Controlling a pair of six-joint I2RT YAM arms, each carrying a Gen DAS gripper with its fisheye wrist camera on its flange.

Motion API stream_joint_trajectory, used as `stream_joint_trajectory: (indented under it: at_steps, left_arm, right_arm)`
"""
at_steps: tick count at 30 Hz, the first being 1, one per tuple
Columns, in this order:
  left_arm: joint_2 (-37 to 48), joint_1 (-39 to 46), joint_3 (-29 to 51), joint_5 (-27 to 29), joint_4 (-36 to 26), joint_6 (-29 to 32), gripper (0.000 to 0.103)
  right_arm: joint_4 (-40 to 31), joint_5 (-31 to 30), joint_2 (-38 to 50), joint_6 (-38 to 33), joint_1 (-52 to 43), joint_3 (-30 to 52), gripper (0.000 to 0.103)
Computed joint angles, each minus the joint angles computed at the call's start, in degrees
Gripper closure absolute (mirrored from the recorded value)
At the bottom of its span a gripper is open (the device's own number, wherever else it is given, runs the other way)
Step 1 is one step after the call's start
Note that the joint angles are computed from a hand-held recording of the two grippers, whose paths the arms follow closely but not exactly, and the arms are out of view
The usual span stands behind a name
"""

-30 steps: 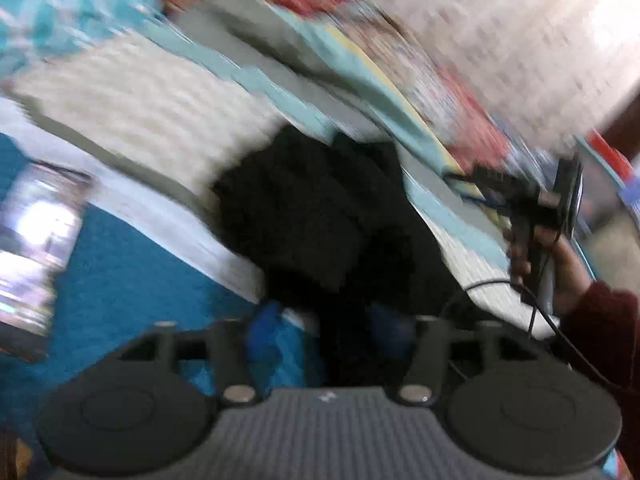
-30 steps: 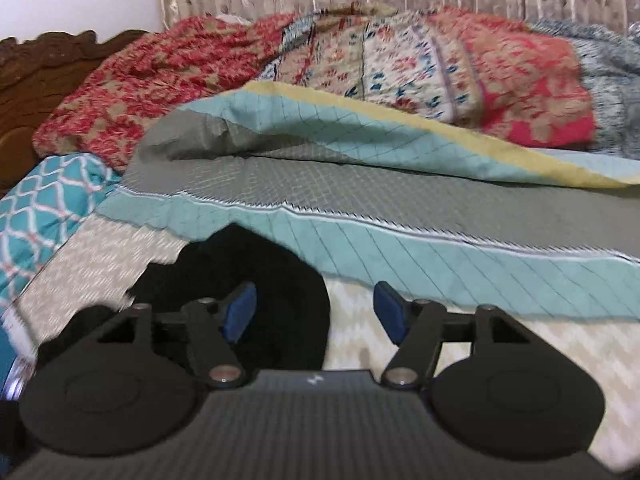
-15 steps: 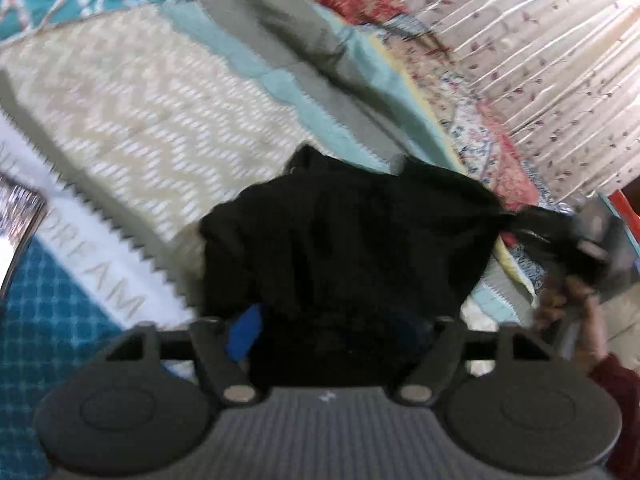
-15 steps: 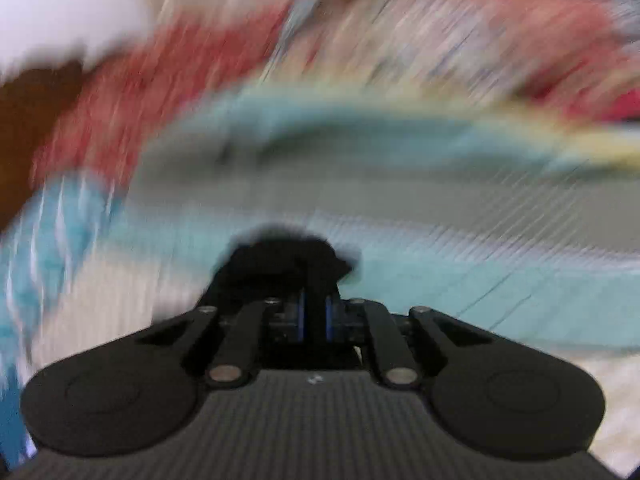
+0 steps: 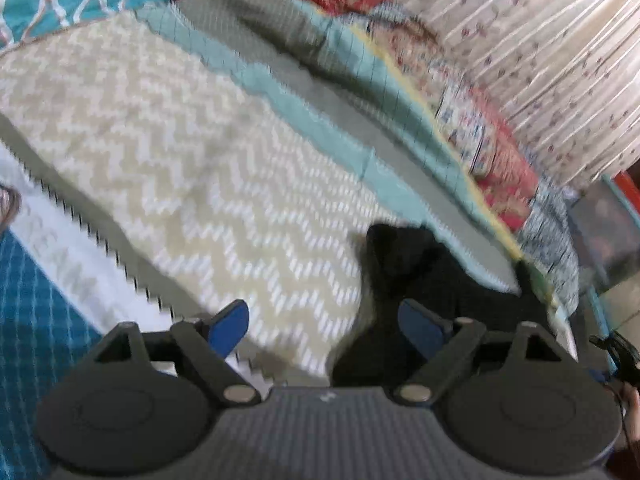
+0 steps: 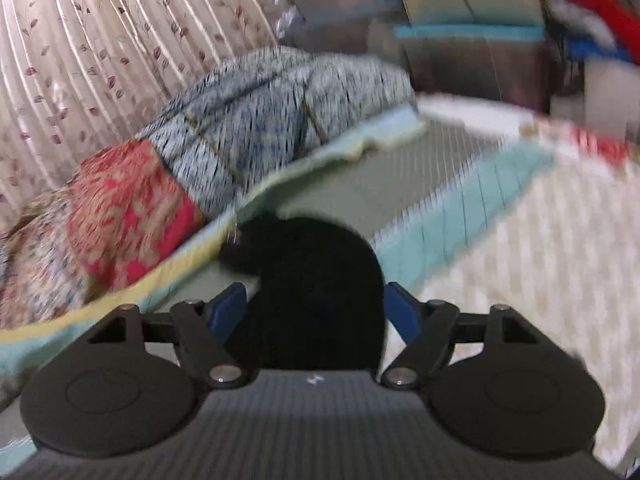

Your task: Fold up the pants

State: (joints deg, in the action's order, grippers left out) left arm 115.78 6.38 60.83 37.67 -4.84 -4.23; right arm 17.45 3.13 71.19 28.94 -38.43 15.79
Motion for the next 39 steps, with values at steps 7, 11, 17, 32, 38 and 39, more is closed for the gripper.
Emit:
stream_joint_trajectory:
  at_steps: [7,11,17,32,38,39]
  left_arm:
    - [3.5,-2.7,-0.6,5.4,-6.0,-3.6,0.002]
    - [-0.2,-5.5,-6.8,8.6,-1.6,-2.9,0.087]
    - [-23.1,-4.4,-23.6,10.4,-5.8,23.4,0.089]
    - [-23.2,3.6,-30.7,9.9,-12.6,40.8,0.089]
    - [-24.2,8.5,-29.9,13.1,-8.7,37.3,0.092]
    - [-23.7,9.6,-29.1,13.3,-7.5,36.1,0.092]
  right_arm:
    - [-11.4,3.1,-19.8,3.8,24.8,-7.5,0.026]
    - [-7.4,3.1,-4.4,3.1,41.0,3.7,0.026]
    - [-5.2,2.3,20.1,-2.9,54.4,25.5,0.026]
    - [-32.5,1.5,53.6,-9.0,63.9,60.1,0.085]
    - [-24.7,2.6,48.0,-5.4,62.2,61.4,0.1]
    - [-21.6,3.0,47.5,-5.1,62.2,61.8,0.101]
